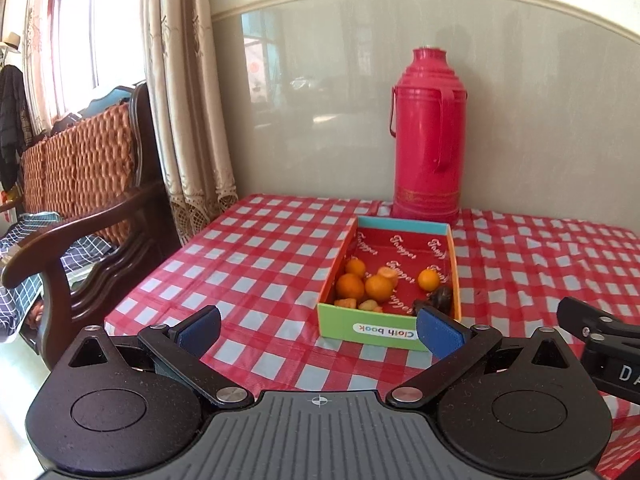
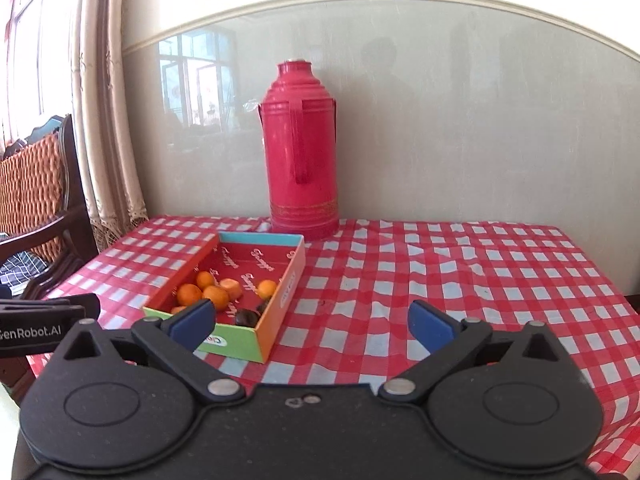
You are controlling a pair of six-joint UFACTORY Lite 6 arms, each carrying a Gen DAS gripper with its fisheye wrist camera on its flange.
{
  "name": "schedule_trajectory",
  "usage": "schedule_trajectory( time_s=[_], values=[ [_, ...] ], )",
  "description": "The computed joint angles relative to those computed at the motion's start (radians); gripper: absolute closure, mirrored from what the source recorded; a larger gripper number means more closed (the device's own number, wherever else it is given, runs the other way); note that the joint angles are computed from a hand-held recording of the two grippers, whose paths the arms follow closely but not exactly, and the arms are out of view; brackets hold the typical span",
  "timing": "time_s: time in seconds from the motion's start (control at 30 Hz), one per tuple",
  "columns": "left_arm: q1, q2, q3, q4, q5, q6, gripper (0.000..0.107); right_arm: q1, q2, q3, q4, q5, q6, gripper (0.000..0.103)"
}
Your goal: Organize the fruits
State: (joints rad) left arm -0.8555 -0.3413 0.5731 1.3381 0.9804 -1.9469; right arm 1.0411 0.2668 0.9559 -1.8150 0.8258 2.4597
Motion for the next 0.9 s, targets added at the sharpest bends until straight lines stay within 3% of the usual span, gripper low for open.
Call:
schedule_trajectory(
  time_s=[0.23,0.9],
  values=[
    [-0.005,-0.031,0.002,-0.021,-0.002,0.02,0.004,0.022,-0.014,0.046,0.077,0.018,-0.096,0.006],
    [-0.028,0.048,0.004,0.02,0.004,-0.052,0.004,0.025,0.015,0.071,0.099,0.002,-0.091,0.006]
  ],
)
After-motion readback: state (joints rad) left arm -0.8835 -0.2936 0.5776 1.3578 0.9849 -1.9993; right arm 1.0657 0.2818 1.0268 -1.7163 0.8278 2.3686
